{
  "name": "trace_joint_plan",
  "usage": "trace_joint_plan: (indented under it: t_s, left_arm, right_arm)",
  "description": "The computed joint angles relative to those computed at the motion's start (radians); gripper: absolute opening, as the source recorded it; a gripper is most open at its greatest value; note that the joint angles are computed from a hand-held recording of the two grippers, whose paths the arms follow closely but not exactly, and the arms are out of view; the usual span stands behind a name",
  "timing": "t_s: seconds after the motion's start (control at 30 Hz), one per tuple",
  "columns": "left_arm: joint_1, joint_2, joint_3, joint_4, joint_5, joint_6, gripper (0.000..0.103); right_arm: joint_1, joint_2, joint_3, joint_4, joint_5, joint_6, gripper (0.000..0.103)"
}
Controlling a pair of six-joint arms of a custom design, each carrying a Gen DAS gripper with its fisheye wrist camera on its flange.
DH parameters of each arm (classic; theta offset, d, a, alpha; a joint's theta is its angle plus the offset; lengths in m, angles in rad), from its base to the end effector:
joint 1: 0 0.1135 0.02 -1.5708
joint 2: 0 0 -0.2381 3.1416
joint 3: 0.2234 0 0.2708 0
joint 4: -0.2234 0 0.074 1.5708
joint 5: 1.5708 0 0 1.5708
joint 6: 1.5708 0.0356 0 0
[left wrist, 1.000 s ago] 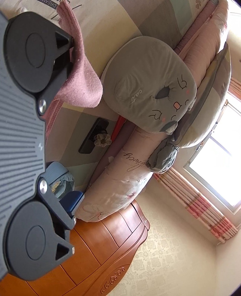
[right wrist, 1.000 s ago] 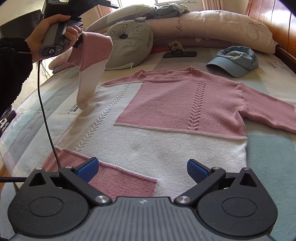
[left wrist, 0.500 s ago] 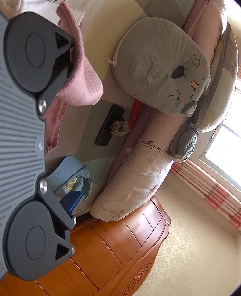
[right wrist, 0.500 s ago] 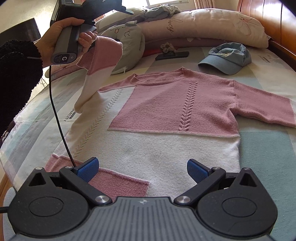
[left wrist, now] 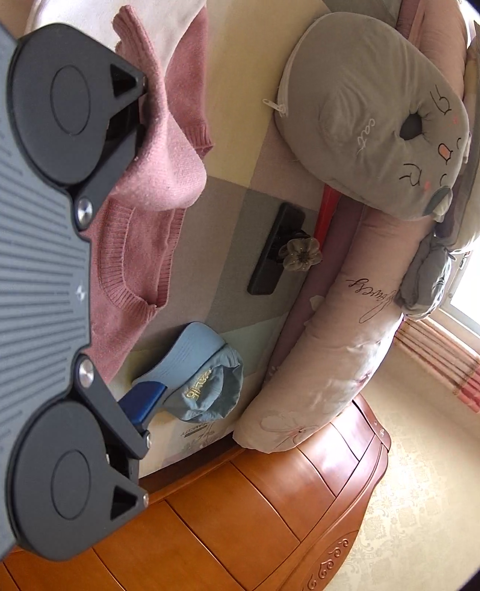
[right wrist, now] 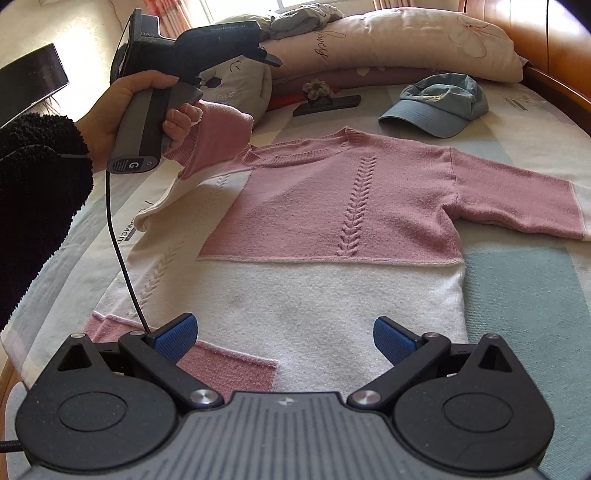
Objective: Fold clothes
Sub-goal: 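Carry the held sleeve with the left gripper across the sweater front toward the collar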
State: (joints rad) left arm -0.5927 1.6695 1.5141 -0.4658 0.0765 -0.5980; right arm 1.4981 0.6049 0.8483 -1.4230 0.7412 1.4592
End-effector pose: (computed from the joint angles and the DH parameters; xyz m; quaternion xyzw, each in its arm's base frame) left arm 0.3325 -0.2272 0.3051 0.0151 0.8888 -0.2843 0.3592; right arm 0.0315 0.1022 0.2781 0.0526 0.9155 0.1477 0.3704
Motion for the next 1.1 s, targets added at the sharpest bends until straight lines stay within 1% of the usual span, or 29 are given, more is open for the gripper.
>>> trace_joint_plan:
  t_s: [0.13, 0.33, 0.47, 0.57, 0.67, 0.73, 0.87, 1.0, 1.1]
  left_arm:
    - [-0.006, 0.003, -0.089, 0.092, 0.034, -0.043, 0.102]
    - [-0.020, 0.025, -0.202, 0.197, 0.082, -0.080, 0.102]
    - [-0.015, -0.005, -0.307, 0.294, 0.143, -0.123, 0.102]
    - [0.000, -0.046, -0.368, 0.328, 0.183, -0.132, 0.102]
    - [0.019, -0.106, -0.423, 0.337, 0.212, -0.138, 0.102]
    - [0.029, -0.156, -0.467, 0.351, 0.203, -0.144, 0.102]
    - [0.052, -0.177, -0.494, 0.352, 0.147, -0.202, 0.102]
    - [0.061, -0.140, -0.474, 0.379, 0.101, -0.249, 0.102]
    - [0.038, -0.118, -0.436, 0.388, 0.073, -0.222, 0.102]
  right_arm:
    - [-0.014, -0.008, -0.008, 0.001, -0.008, -0.003, 0.103]
    - [-0.045, -0.010, -0.017, 0.020, -0.027, -0.035, 0.103]
    - [-0.060, -0.002, -0.014, 0.018, -0.029, -0.037, 0.103]
    - [-0.061, 0.000, -0.013, 0.019, -0.025, -0.037, 0.103]
    - [-0.054, 0.001, -0.010, 0.014, -0.019, -0.030, 0.103]
    - [-0.049, 0.000, -0.008, 0.011, -0.015, -0.026, 0.103]
    - [-0.049, 0.001, -0.007, 0.016, -0.010, -0.028, 0.103]
    - [-0.045, 0.011, -0.002, 0.015, -0.008, -0.027, 0.103]
    - [-0.048, 0.013, -0.002, 0.019, -0.010, -0.032, 0.103]
